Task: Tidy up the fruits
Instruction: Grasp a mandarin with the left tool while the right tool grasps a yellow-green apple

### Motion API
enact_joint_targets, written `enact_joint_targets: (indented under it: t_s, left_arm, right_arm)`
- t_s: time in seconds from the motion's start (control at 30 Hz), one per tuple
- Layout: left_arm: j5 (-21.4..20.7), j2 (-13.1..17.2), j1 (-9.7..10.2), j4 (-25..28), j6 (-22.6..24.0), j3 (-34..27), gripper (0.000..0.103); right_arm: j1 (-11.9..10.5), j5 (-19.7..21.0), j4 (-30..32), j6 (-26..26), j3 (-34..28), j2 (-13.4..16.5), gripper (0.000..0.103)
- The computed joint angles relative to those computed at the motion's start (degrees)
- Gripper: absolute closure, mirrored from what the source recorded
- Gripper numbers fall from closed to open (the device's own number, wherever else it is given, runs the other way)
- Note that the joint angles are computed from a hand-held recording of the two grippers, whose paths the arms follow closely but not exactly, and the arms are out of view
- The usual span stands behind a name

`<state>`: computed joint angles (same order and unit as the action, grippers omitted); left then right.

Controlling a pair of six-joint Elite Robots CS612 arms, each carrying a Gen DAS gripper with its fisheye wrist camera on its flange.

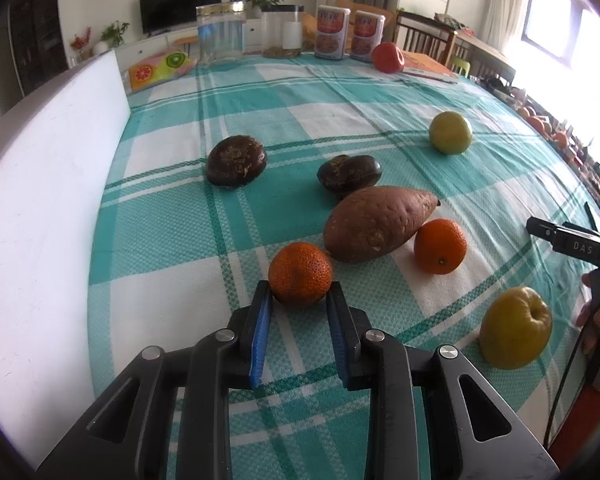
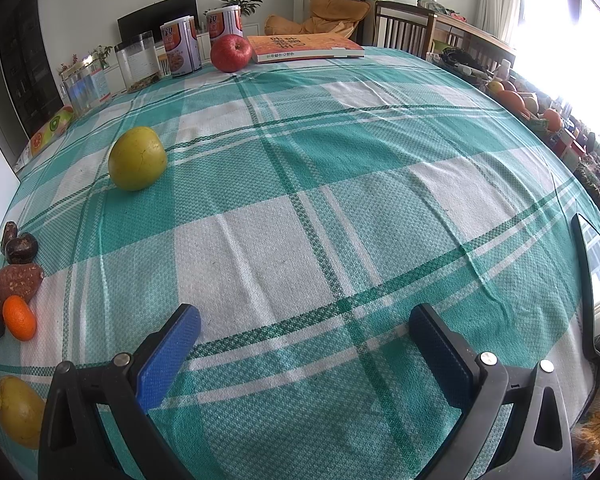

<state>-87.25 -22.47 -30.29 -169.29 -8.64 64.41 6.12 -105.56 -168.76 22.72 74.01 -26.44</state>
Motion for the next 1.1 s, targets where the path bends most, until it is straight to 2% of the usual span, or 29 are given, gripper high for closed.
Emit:
enact_joint_targets:
  t_s: [0.03,0.1,0.17,0.23,0.3,0.37,0.4,0.43,0.47,0.53,0.57,0.6,0.63,0.67,0.77,0.9,0.97,1.0,1.03,1.07,1.1]
  left_arm:
    - [0.62,-0.11,-0.16,0.31,0.44,0.12,0.067]
    - [3.49,-0.04,-0.66,-0.61,0.87,0.2,0.031]
    - [5.9,0.27,-0.94,-2.63,0.43,0.01,0.029]
    - [3.55,0.71,-0.53,-2.45,-0.27,-1.0,0.031]
    - [1.05,0.99,-0.28,-1.48,0.08,-1.73,0.062]
    - [0.1,0.85,-0.46,-1.34,1.13,-1.49,0.073]
    - [1.56,0.66,-0.84,-1.98,2.17,-0.94,0.074]
    - [2.24,0.43,-1.08,-2.52,3.11,-0.35,0.074]
    - [2.11,0.19,-1.16,-2.7,3.42,0.16,0.074]
    - [1.02,-0.45,-1.08,-3.17,2.69,1.41,0.075]
    - [0.81,-0.78,-1.06,-3.45,2.17,2.12,0.075]
    - [0.79,-1.05,-1.07,-3.91,1.69,2.82,0.075]
    - [0.7,-1.24,-1.05,-4.34,1.3,3.35,0.075]
    - [0.64,-1.34,-1.04,-4.77,1.07,3.72,0.075]
    - [0.77,-1.45,-1.05,-5.51,0.34,4.19,0.071]
    - [1.7,-1.5,-1.1,-4.62,-0.07,4.18,0.057]
    - [1.65,-1.39,-1.01,-4.09,0.14,4.13,0.057]
    - [1.67,-1.33,-0.99,-3.56,0.11,4.08,0.059]
    - [2.05,-1.3,-1.06,-4.87,0.49,4.44,0.062]
    - [1.89,-1.32,-1.1,-4.95,0.98,4.55,0.072]
    - [2.37,-1.38,-1.23,-5.03,1.41,4.64,0.073]
  right_arm:
    - [0.0,0.0,0.0,0.0,0.0,0.0,0.0]
    - [0.0,0.0,0.0,0.0,0.0,0.0,0.0]
    - [0.0,0.0,0.0,0.0,0.0,0.0,0.0]
    - [0.01,-0.01,0.02,-0.02,0.0,0.0,0.0]
    - [0.01,-0.03,0.03,-0.02,-0.03,0.01,0.0]
    - [0.0,0.09,-0.03,0.03,0.05,-0.03,0.0]
    - [-0.07,0.41,-0.18,0.17,0.24,-0.16,0.0]
    - [-0.51,2.78,-1.19,0.49,1.0,-0.56,0.0]
    - [-1.24,7.55,-4.25,0.96,2.42,-1.11,0.0]
    - [-2.24,19.54,-13.15,0.42,5.31,-1.76,0.0]
    - [-2.37,25.54,-15.5,-1.37,6.12,-1.99,0.0]
    - [-2.33,31.54,-15.49,-4.21,6.53,-2.28,0.0]
    - [-1.84,35.49,-14.37,-7.4,6.65,-2.54,0.001]
    - [-1.06,37.04,-13.41,-10.34,6.69,-2.76,0.001]
    - [1.58,34.85,-10.06,-15.7,5.19,-2.53,0.001]
    - [3.03,32.03,-6.92,-16.71,2.43,-1.14,0.004]
    - [3.34,31.11,-5.62,-17.71,1.65,-0.69,0.014]
    - [3.45,30.83,-4.28,-18.43,1.16,-0.5,0.023]
    - [3.55,30.73,-2.94,-19.19,0.7,-0.33,0.029]
    - [3.76,29.67,-3.27,-20.01,0.57,-0.23,0.03]
    - [3.92,29.04,-3.18,-20.74,0.43,-0.17,0.041]
